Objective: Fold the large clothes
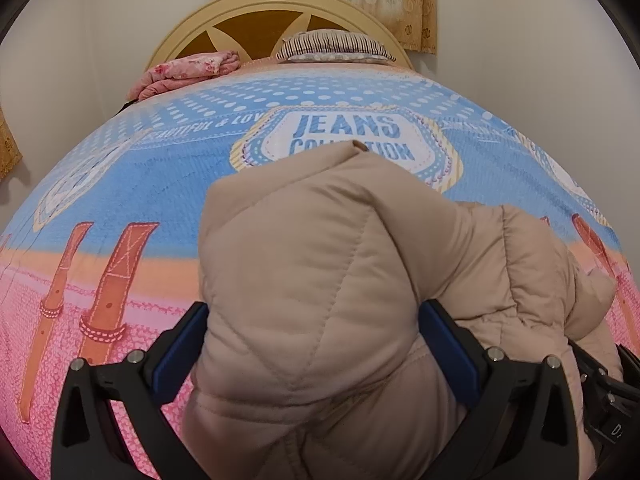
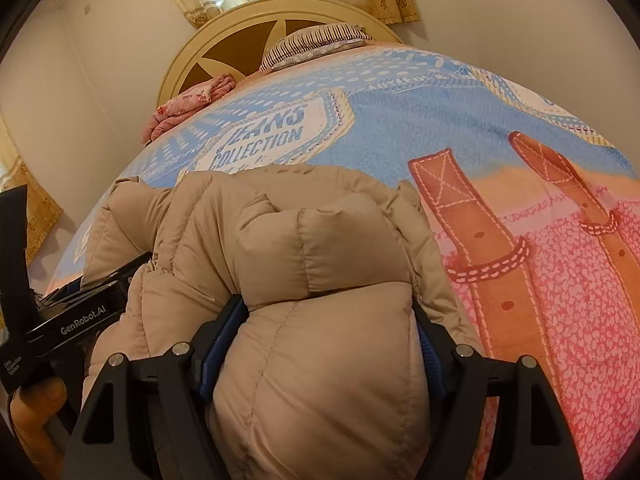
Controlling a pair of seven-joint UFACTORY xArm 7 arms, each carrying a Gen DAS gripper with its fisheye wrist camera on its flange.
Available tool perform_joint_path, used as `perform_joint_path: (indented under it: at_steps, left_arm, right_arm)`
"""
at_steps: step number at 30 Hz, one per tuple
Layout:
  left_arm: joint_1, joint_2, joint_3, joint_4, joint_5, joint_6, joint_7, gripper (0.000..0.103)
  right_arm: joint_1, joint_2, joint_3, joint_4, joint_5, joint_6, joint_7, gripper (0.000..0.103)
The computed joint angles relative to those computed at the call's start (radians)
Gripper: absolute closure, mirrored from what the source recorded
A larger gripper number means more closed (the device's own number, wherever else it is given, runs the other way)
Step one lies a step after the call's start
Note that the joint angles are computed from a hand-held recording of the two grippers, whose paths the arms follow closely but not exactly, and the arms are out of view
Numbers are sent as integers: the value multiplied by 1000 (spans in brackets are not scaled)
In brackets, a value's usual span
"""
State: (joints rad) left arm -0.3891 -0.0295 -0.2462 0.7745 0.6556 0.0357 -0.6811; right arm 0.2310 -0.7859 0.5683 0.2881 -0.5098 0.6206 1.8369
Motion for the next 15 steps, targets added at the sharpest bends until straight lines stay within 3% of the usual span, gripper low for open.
perform_joint_path:
  at_steps: [9, 15]
  left_arm:
    - [-16, 8, 5, 7, -37, 16, 32, 0]
    - [-41, 22, 12, 11, -191, 26, 168, 0]
  right_arm:
    - [1, 3, -7, -2, 2, -4, -5, 27]
    - [-2, -2, -23, -19, 6, -39, -11, 26]
